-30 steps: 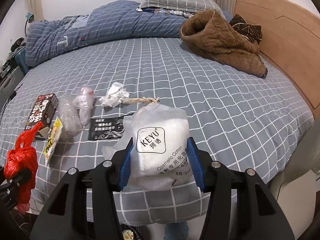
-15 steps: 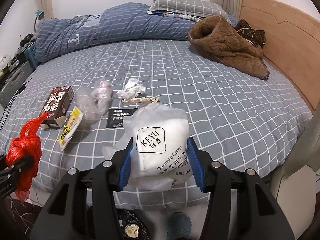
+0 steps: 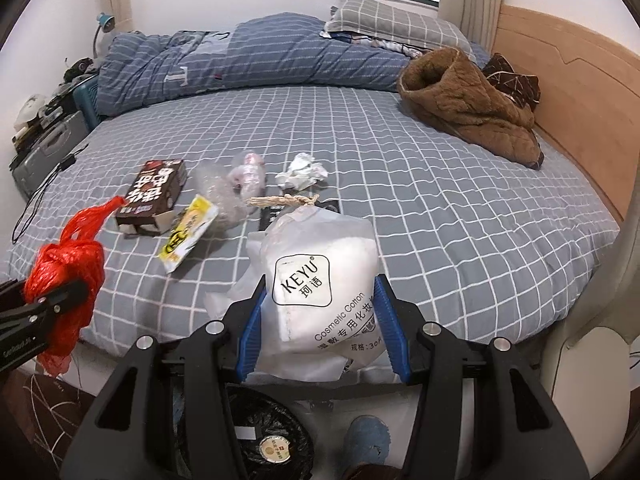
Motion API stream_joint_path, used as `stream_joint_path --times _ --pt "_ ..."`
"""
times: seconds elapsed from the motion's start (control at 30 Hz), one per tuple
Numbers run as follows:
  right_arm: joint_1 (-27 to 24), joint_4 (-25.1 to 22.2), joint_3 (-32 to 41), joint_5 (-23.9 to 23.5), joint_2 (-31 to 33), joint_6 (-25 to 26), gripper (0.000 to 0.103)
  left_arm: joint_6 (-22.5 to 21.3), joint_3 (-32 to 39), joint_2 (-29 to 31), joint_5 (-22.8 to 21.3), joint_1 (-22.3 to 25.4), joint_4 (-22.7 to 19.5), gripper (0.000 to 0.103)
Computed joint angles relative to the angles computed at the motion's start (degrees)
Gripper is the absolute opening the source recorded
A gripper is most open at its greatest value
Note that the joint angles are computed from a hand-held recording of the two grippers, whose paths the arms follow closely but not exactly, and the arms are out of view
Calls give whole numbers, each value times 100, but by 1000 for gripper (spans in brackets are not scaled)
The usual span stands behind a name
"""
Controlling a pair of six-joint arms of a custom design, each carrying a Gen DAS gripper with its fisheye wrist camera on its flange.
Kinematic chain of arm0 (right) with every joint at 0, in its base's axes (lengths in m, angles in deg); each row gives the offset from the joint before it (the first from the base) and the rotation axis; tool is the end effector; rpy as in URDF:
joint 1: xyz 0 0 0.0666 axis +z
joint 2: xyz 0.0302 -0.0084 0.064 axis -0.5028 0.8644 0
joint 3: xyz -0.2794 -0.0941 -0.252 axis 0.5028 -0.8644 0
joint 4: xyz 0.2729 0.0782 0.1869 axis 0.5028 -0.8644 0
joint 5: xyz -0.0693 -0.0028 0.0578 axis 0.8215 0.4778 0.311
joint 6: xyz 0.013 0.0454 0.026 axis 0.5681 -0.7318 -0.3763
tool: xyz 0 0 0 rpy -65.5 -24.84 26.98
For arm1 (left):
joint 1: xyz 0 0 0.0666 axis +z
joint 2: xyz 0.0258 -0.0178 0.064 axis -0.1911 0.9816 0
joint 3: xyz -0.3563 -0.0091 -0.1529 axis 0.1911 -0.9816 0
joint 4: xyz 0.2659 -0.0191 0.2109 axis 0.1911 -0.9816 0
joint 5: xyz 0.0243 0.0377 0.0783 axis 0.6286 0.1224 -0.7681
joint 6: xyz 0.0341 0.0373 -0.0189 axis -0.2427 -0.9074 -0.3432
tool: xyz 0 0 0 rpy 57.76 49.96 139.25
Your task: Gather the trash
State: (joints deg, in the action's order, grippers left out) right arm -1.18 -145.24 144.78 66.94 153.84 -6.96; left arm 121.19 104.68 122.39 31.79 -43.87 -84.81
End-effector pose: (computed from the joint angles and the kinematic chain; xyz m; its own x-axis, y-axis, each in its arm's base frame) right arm 0.4787 0.2647 0.5461 -0.6277 -0.3559 -0.6923 -0.4864 0.8737 -0.0081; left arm 0.3768 -0.2254 0.5375 -0.7213 -0.3628 -0.5899 -0.3739 0.9210 -0.1094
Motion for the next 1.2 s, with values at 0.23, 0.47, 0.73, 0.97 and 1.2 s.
stream_joint_path --times 0.23,0.47,0.73,0.97,1.2 --pt "210 223 -751 8 -546 -40 49 258 -143 -161 -233 -289 -211 48" --pt "373 375 -1346 7 -980 -90 49 529 -279 -288 -422 -533 -352 48" --pt "522 522 -2075 9 -1403 -202 49 900 -594 -415 -446 -775 -355 48" --pt "642 650 -2734 -14 -1711 -346 49 1242 -1082 -574 -342 -925 -210 48" --pt "824 775 -3266 15 -1861 -431 49 1513 -1672 -766 -156 -1029 0 48"
